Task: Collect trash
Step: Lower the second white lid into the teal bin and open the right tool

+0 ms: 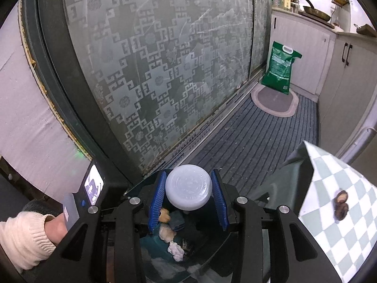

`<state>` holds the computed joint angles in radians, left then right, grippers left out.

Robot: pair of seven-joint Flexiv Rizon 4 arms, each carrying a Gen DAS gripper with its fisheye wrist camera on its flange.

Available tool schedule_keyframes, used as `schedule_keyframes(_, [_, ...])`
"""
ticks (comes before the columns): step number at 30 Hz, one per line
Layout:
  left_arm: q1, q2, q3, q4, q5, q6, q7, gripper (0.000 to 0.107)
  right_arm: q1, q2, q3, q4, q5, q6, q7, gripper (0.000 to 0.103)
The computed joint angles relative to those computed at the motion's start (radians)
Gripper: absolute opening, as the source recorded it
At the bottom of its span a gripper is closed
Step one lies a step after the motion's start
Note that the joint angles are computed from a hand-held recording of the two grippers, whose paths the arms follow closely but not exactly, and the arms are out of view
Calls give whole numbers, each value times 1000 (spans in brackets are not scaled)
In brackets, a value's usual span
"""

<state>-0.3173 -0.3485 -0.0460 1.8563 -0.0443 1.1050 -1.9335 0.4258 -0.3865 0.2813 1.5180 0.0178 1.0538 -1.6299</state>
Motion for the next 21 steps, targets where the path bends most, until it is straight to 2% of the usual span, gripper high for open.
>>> schedule_keyframes(4, [-11, 21, 13, 10, 26, 36, -22, 38, 9, -11, 1, -1, -4, -15, 3, 40])
schedule_keyframes(12, [-16, 93, 41, 48, 89, 180, -95, 36, 32, -25, -4, 29, -37, -43, 15, 39])
schedule_keyframes(17, [-36, 116, 78, 26, 183, 204, -185, 31, 41, -29, -14, 58, -59, -54, 37, 39])
schedule_keyframes(21, [-28, 135, 75, 23, 215, 217, -218, 26, 35, -42, -1, 61, -47, -77, 27, 39])
